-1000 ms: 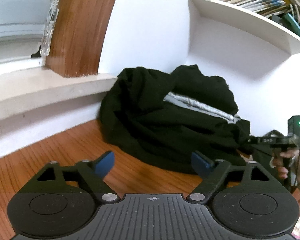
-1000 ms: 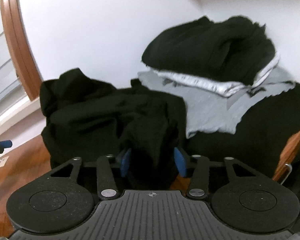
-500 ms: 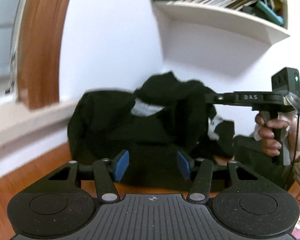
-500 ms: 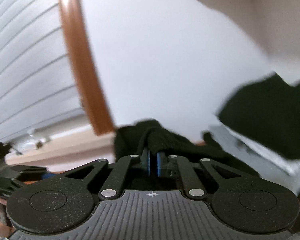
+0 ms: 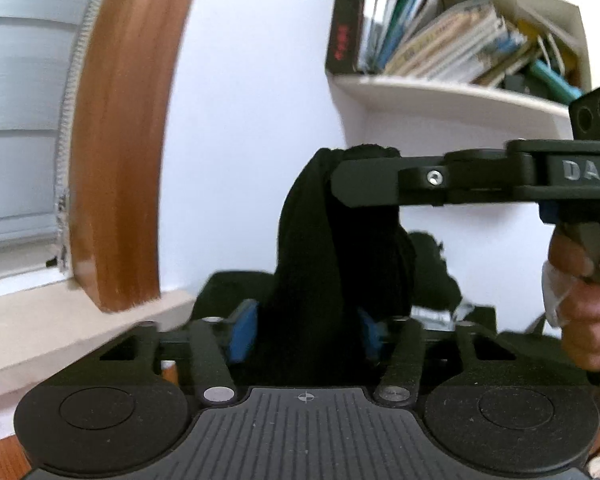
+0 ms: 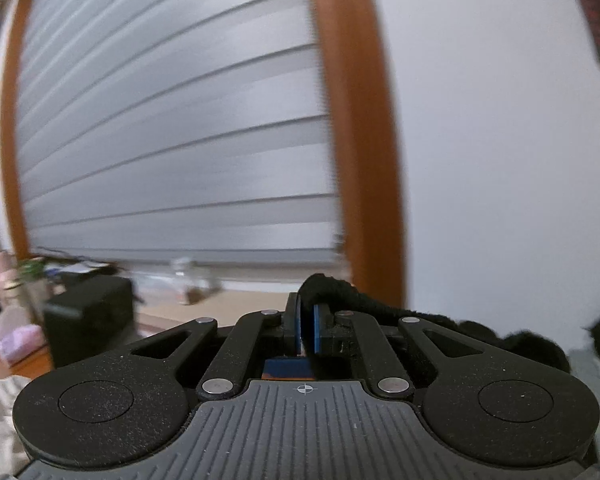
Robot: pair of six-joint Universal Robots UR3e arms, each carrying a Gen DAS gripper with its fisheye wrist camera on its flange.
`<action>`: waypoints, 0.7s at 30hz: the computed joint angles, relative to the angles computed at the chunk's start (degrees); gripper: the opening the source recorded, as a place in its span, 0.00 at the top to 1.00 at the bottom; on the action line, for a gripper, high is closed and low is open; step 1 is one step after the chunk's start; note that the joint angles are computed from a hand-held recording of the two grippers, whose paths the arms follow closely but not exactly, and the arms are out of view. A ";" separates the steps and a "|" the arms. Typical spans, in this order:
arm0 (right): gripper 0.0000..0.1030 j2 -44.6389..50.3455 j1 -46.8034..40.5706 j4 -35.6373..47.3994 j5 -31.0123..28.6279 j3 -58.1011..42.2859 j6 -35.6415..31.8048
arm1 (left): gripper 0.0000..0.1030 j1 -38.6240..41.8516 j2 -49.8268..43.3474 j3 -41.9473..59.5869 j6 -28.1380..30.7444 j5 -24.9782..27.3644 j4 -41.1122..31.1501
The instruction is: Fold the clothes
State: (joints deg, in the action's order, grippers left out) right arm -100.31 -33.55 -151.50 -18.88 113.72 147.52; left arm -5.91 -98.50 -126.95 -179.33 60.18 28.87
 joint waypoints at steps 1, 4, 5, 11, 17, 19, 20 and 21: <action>0.93 0.75 1.36 -0.84 -1.02 -0.52 0.41 | 0.81 1.60 0.60 -1.14 -0.36 -1.63 0.61; 0.90 3.12 4.56 -1.03 -4.03 -1.41 -0.04 | 0.92 5.75 2.32 -4.61 -1.05 -4.77 0.60; 0.88 3.91 5.38 0.68 -4.88 -1.82 -1.66 | 0.94 6.66 2.52 -5.75 -1.02 -4.69 0.88; 0.73 3.84 5.48 3.28 -8.29 1.80 -6.08 | 0.94 11.98 2.57 -8.57 1.62 -7.73 -3.07; 0.56 -2.83 -3.12 18.85 -4.08 6.53 -18.73 | 0.92 13.17 2.16 -9.75 3.36 -7.76 -4.68; 0.55 -4.54 -4.82 19.40 -4.75 8.59 -20.82 | 0.87 13.88 2.30 -10.53 3.96 -8.34 -5.22; 0.53 -5.34 -5.60 18.71 -5.55 9.86 -21.47 | 0.86 14.00 2.28 -11.07 4.25 -8.05 -5.00; 0.51 -5.45 -5.70 16.08 -6.75 11.21 -21.17 | 0.86 14.04 2.34 -11.40 4.45 -7.64 -4.99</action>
State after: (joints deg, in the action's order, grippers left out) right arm -105.76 -39.24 -135.43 -25.63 124.92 126.35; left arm 8.13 -96.16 -138.35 -174.88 52.54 23.88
